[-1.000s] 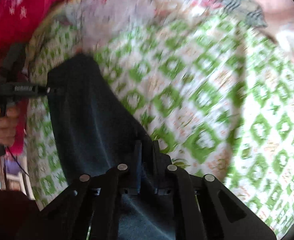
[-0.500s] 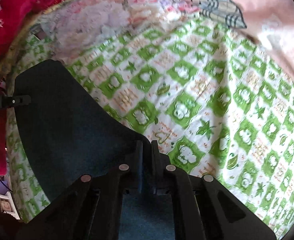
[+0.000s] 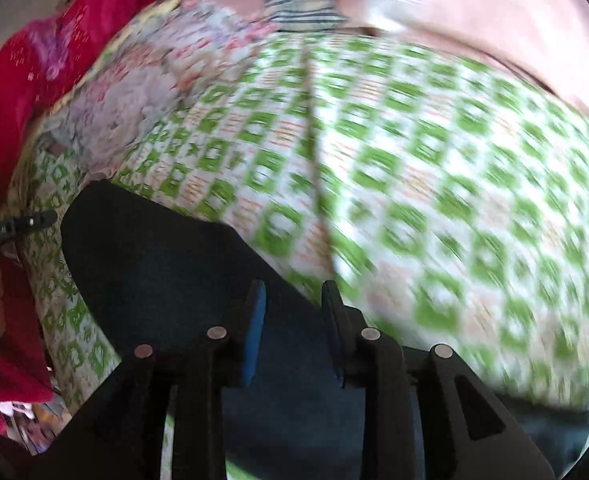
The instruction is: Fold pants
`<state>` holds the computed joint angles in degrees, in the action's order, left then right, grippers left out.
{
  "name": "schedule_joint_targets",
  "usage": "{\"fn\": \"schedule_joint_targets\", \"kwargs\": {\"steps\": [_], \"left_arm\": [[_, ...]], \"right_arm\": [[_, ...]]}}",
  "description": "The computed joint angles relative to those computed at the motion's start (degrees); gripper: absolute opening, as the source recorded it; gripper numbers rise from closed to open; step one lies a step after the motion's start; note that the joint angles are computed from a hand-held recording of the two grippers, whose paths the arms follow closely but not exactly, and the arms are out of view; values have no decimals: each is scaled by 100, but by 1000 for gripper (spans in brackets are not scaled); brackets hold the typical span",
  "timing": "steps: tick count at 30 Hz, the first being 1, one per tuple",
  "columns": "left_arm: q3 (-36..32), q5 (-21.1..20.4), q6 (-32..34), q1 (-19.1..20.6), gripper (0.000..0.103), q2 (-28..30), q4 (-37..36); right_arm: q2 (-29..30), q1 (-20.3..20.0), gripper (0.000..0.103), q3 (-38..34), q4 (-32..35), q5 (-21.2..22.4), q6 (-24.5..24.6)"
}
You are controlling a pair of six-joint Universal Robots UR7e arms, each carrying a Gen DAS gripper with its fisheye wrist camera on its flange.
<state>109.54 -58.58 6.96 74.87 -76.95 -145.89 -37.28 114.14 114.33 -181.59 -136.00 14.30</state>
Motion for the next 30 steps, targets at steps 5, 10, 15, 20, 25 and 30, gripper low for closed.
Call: {"fn": "schedule_joint_targets", "kwargs": {"steps": [5,10,15,20,25,30], "left_arm": [[-23,-465,279,-387,51,388,339],[79,-869,634,-892,55,842,694],[274,-1096,988,-1354,55,1177,868],[328,-1433,1337,-1796,56,1584,1159],[202,-1529,1732,-2198,57,2181,1216],[-47,-1699,1996,-2517,57,2771,1409]], "right_arm": [[-571,214,31,980,-210,-430,1110],[-1117,426,34,1858,-237,-843,2479],[-1587,628,36,2658,-137,-1143,3945],[-1751,756,36,3119,-185,-1332,4981],[-1761,768,42,3423,-552,-1476,5427],[-1724,729,46,3722,-1173,-1567,5476]]}}
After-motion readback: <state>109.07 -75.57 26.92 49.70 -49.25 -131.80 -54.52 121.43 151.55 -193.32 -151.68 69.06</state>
